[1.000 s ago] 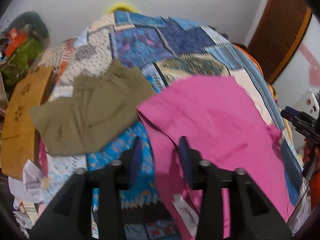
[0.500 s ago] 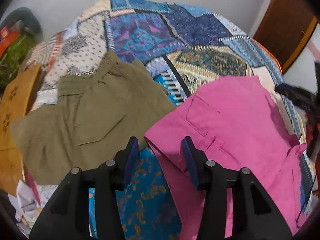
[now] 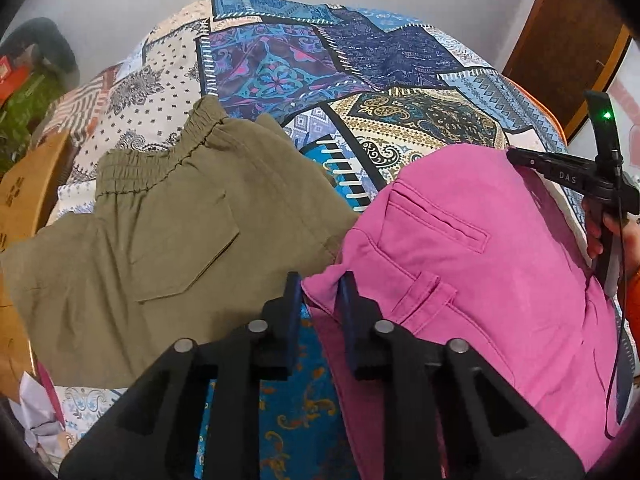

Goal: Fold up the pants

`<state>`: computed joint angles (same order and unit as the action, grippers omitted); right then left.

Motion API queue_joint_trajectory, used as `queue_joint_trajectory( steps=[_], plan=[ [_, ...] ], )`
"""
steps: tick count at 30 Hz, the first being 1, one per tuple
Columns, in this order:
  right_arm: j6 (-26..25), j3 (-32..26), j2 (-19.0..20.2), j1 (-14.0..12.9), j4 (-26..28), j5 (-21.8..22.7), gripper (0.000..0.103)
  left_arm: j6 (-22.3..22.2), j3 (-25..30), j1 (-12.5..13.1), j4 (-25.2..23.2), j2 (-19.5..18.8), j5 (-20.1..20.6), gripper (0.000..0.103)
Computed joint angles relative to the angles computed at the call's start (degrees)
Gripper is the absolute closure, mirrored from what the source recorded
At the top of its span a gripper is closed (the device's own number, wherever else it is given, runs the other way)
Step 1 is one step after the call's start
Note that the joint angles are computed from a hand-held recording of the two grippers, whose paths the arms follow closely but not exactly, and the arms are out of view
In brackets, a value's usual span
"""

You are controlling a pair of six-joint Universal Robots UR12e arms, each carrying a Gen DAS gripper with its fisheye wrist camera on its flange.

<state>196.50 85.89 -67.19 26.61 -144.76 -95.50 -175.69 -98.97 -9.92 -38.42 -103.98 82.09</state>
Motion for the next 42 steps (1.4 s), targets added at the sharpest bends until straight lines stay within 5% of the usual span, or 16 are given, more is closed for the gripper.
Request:
queue_joint_trajectory(
  steps=[8,19,42],
  plan=[
    [-0.7,-1.2,-0.2,1.0,-0.4,-3.9,0.1,1.5,1.0,-1.2,4.0,1.2,6.4,0.091],
    [0.5,-1.2,-5.9,2.0,-9.5,-6.9,0.1,0.8,2.9,-2.0,8.7,5.1,7.7,0.091],
    [8.6,15.9,-18.9,7.5,-7.1,-5.0,0.1,4.5,-12.6,-3.9,3.7,19.0,4.6,0.092]
  ],
)
